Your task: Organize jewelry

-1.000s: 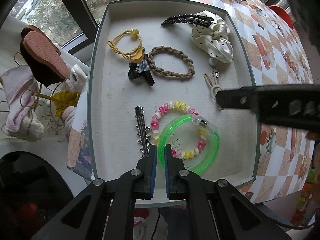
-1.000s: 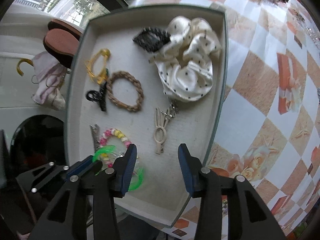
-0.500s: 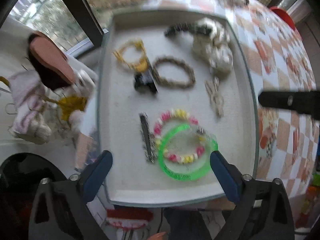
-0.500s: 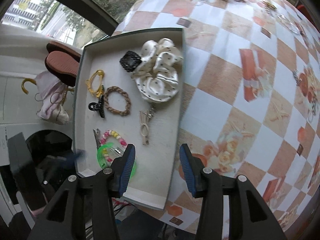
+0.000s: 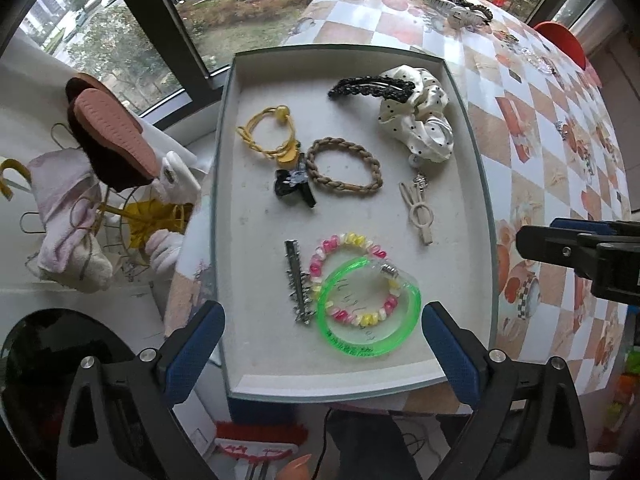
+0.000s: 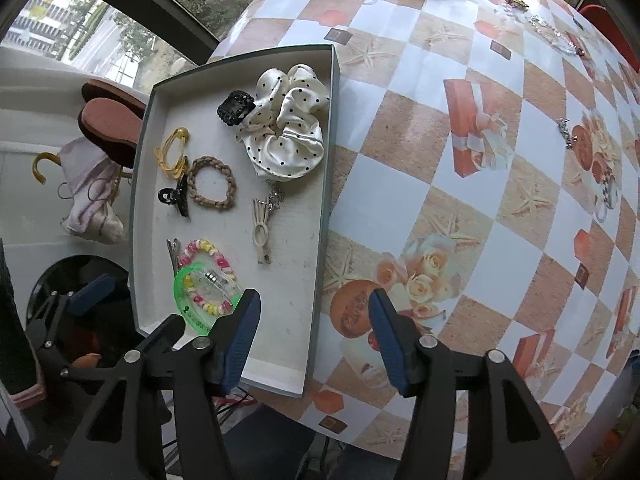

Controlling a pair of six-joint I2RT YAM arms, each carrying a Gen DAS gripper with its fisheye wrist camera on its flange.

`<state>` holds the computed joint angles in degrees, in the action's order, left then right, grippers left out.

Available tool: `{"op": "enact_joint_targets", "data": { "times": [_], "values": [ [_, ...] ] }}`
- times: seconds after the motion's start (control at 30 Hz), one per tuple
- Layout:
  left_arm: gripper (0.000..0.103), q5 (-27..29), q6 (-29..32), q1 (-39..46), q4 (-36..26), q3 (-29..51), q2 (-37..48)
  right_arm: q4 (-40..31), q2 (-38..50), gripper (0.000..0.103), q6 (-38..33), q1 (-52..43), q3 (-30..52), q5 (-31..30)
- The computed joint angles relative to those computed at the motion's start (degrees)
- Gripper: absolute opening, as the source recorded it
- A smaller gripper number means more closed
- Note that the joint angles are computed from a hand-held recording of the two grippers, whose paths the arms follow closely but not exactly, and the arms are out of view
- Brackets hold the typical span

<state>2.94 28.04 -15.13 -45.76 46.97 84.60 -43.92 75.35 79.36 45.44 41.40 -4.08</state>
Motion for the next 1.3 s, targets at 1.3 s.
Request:
{"op": "enact_joint_targets", "data": {
  "times": [1.3],
  "values": [
    [0.103, 4.16, -1.09, 7.42, -26.64, 29.83, -7.40, -40.89, 9.77, 0.103, -3.30, 5.36, 45.83, 17.79]
  ]
}}
